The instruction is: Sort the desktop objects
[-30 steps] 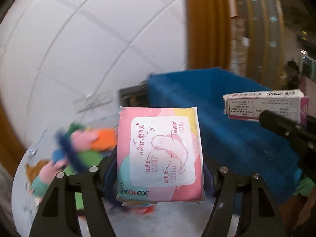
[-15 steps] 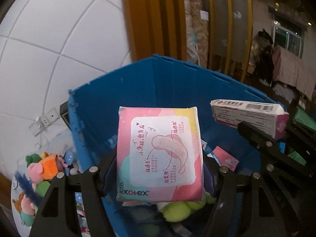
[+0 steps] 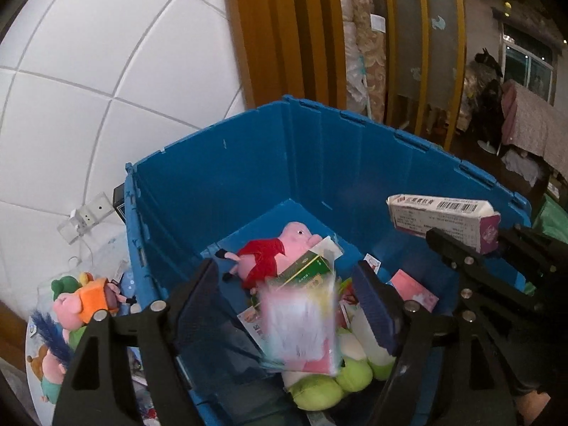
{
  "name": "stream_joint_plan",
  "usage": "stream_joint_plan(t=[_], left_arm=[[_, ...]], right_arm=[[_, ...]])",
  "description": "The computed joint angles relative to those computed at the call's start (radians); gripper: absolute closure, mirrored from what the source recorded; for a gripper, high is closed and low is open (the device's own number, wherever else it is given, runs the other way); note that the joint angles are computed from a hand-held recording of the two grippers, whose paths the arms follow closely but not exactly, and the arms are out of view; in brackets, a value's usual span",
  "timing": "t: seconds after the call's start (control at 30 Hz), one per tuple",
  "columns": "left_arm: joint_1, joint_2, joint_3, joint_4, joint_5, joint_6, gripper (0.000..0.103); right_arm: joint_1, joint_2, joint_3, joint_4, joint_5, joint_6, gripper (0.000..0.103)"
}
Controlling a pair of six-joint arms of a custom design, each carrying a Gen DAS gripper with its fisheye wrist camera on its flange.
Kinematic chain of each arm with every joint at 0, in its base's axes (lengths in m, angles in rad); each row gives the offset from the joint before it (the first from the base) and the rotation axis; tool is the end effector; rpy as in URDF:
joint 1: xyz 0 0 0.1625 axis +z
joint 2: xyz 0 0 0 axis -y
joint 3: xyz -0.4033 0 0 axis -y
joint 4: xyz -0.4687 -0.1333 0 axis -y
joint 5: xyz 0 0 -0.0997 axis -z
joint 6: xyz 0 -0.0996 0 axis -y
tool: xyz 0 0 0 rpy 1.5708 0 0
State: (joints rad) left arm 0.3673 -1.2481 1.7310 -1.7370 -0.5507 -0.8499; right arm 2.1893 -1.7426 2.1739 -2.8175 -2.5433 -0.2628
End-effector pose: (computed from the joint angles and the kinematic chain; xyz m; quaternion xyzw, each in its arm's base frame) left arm -0.5017 -0.4268 0.2468 0.2274 0.8348 -0.3413 0.3673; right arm 0.3118 -0.3501 0.3980 0.1786 -0.8131 0.4209 0.3602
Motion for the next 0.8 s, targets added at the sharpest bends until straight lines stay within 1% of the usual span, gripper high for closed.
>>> stream_joint_plan(t=[0.07, 0.1, 0.13, 0.17, 0.2, 0.23, 0.27, 0.3, 0.33, 0.4, 0.53, 0.67, 0.8], left_arm=[[-0.001, -0.005, 0.001, 0.013, 0.002, -0.012, 0.026], [-0.003, -0.009, 0.001, 0.029, 0.003, -0.026, 0.026], [-0.005, -0.011, 0.001, 0.037, 0.004, -0.034, 0.026], [-0.006, -0.014, 0.003, 0.046, 0.005, -0.043, 0.026], [-0.009, -0.019, 0.005, 0.057, 0.008, -0.055, 0.026], [-0.013, -0.026, 0.008, 0.070, 0.013, -0.069, 0.026], [-0.017, -0.029, 0.010, 0.085, 0.019, -0.084, 0.026], [-0.021, -0.033, 0.011, 0.104, 0.027, -0.099, 0.026], [-0.026, -0.039, 0.016, 0.118, 0.034, -0.114, 0.026], [-0.035, -0.052, 0.027, 0.125, 0.042, -0.132, 0.026], [-0.057, -0.079, 0.042, 0.202, 0.078, -0.227, 0.026], [-0.076, -0.115, 0.067, 0.231, 0.088, -0.302, 0.026], [-0.088, -0.143, 0.086, 0.250, 0.090, -0.345, 0.026]], right_arm=[[-0.007, 0.004, -0.002, -0.003, 0.002, -0.007, 0.080], [-0.004, 0.007, -0.002, 0.001, -0.001, -0.003, 0.071], [-0.012, 0.008, -0.004, -0.005, 0.003, -0.012, 0.063], [-0.009, 0.011, -0.004, -0.004, -0.002, -0.010, 0.044], [-0.013, 0.013, -0.005, -0.010, -0.001, -0.018, 0.029], [-0.011, 0.017, -0.004, -0.018, -0.006, -0.025, 0.025], [-0.011, 0.019, -0.002, -0.027, -0.009, -0.031, 0.024], [-0.007, 0.020, -0.002, -0.030, -0.012, -0.031, 0.019], [-0.007, 0.019, -0.002, -0.030, -0.013, -0.031, 0.009], [0.001, 0.020, 0.000, -0.036, -0.031, -0.029, 0.000], [0.026, 0.005, 0.002, -0.006, -0.044, 0.004, 0.000], [0.045, -0.019, 0.007, 0.055, -0.037, 0.059, 0.000], [0.066, -0.027, 0.015, 0.063, -0.036, 0.064, 0.000]])
